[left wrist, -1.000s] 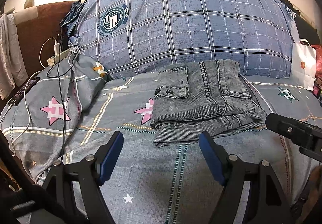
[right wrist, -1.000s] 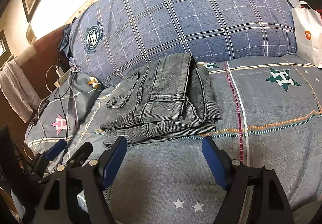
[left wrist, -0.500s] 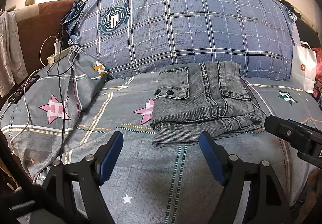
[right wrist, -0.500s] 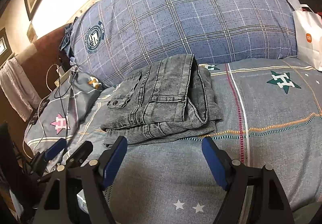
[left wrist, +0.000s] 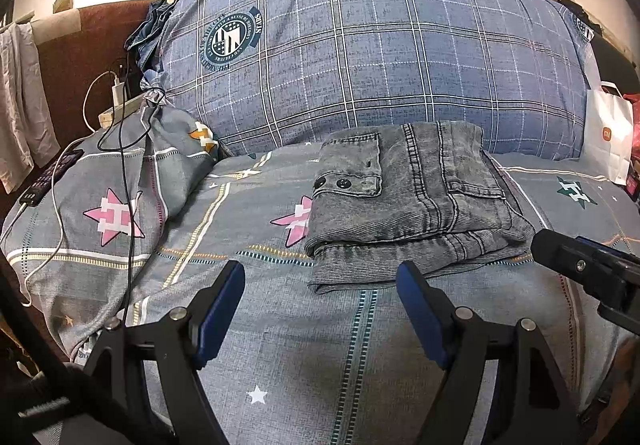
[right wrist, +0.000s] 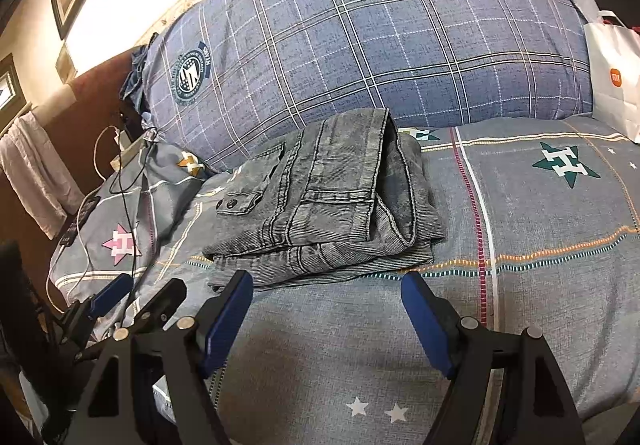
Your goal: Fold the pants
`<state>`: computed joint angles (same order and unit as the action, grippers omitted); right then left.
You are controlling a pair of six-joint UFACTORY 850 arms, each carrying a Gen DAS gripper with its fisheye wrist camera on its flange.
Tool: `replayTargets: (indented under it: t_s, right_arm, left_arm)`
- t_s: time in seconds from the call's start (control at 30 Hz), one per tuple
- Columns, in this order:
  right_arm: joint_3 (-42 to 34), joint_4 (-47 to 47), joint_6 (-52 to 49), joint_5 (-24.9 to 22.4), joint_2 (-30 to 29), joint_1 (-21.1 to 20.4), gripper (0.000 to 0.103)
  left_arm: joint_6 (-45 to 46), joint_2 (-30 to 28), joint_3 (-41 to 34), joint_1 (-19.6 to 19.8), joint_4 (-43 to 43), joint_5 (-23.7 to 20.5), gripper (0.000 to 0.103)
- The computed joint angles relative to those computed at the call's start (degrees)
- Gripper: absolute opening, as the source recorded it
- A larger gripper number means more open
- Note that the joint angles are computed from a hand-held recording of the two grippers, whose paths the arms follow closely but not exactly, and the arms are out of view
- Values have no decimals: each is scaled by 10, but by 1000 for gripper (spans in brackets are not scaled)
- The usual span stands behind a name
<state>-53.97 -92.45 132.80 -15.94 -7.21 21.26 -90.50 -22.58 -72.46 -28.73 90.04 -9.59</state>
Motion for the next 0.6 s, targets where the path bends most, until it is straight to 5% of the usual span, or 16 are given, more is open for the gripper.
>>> replayTargets:
  t_s: [0.6]
  right_arm:
    - [0, 3, 0, 1, 0, -1, 79]
  left_arm:
    - [1, 0, 1, -2, 2, -2, 78]
